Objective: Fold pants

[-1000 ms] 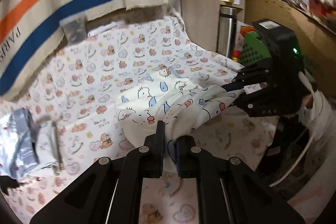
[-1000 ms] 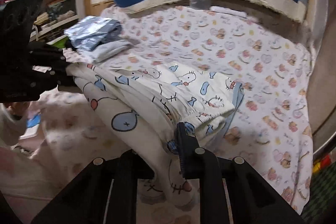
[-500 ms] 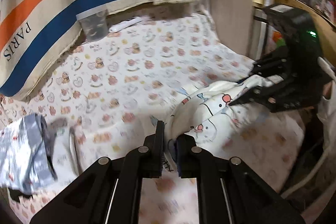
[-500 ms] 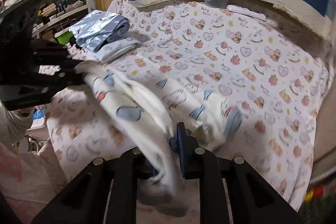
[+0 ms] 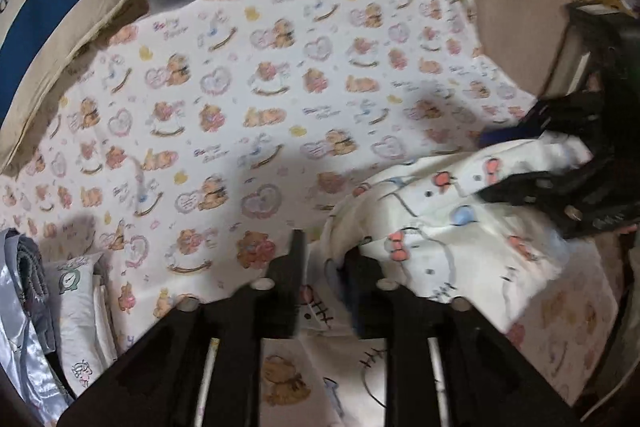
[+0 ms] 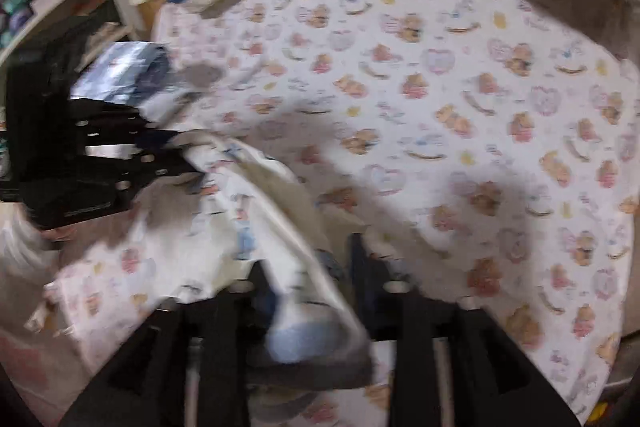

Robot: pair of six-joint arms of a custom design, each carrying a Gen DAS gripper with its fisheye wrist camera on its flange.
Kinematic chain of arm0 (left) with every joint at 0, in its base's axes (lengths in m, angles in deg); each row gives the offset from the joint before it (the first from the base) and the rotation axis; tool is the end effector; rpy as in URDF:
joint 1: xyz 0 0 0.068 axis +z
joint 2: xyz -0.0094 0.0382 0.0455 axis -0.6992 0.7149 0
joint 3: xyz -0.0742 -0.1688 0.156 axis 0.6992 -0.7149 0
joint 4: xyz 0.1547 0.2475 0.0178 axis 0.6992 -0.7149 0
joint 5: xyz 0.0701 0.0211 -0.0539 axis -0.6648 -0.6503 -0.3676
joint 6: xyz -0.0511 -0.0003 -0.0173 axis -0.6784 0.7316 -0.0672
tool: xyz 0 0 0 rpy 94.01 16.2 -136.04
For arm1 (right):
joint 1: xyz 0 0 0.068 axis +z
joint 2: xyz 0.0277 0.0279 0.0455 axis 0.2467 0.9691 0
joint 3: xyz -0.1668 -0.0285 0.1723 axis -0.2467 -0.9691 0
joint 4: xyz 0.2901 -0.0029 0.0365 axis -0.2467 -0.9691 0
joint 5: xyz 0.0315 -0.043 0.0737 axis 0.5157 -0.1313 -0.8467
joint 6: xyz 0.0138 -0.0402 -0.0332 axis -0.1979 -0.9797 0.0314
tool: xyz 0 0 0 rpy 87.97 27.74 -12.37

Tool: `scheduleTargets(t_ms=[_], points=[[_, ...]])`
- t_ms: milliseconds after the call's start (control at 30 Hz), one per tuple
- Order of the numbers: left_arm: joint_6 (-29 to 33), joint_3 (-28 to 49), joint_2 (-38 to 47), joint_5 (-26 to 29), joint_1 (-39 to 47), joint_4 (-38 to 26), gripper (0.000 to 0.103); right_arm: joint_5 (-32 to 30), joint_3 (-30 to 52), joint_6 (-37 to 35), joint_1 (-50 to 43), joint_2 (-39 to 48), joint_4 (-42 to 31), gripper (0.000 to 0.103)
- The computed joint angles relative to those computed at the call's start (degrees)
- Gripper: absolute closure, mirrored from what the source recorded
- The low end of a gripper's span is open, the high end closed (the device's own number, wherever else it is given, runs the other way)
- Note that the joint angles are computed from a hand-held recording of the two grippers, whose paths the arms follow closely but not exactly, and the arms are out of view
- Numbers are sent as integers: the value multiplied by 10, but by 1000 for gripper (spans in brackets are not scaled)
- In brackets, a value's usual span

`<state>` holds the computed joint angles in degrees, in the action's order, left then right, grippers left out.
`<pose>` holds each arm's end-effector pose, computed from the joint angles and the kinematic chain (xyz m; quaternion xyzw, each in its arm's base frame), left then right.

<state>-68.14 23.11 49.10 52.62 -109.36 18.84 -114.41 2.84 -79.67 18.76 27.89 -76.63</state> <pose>0.1505 -0.2768 0.1361 -0.0174 0.9512 0.0170 0.3077 0.2695 0.0377 0.1529 -0.4718 0.8318 0.1522 0.2499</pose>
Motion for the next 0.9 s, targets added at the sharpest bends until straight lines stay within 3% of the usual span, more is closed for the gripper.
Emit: scheduleTargets(t_ms=[33,67,167,200,300,400,600,733,833,867,900], points=[[-8,5,6,-4,1,-12,63,3,-23,14,-2,-31,31,28],[-13,7,6,-12,-1,-22,54,-1,-32,21,-7,-46,45,24],[-40,-8,-25,-37,-16,-45,31,-2,-48,50,-27,-90,63,24],[-51,-13,-38,-45,-23,-52,29,0,-62,60,-32,-116,73,24],[-95,-11,-53,-81,-56,-98,29,-3,-92,54,-38,-171,85,18],[-133,-16,-61,-80,-76,-120,29,5,-121,46,-29,-219,92,18],[-214,-27,-66,-75,-116,-136,29,-45,-56,0,-39,-143,-14,18],[-230,-45,-68,-56,-143,-94,29,-23,-26,-6,-55,-102,-64,17],[-222,-66,-64,-34,-154,-32,29,-71,-11,-12,-108,-84,-115,17],[-221,-73,-61,-30,-156,-12,34,-102,-6,-35,-134,-74,-151,18],[-222,-77,-58,-29,-158,3,51,-121,-7,-60,-153,-70,-179,18]])
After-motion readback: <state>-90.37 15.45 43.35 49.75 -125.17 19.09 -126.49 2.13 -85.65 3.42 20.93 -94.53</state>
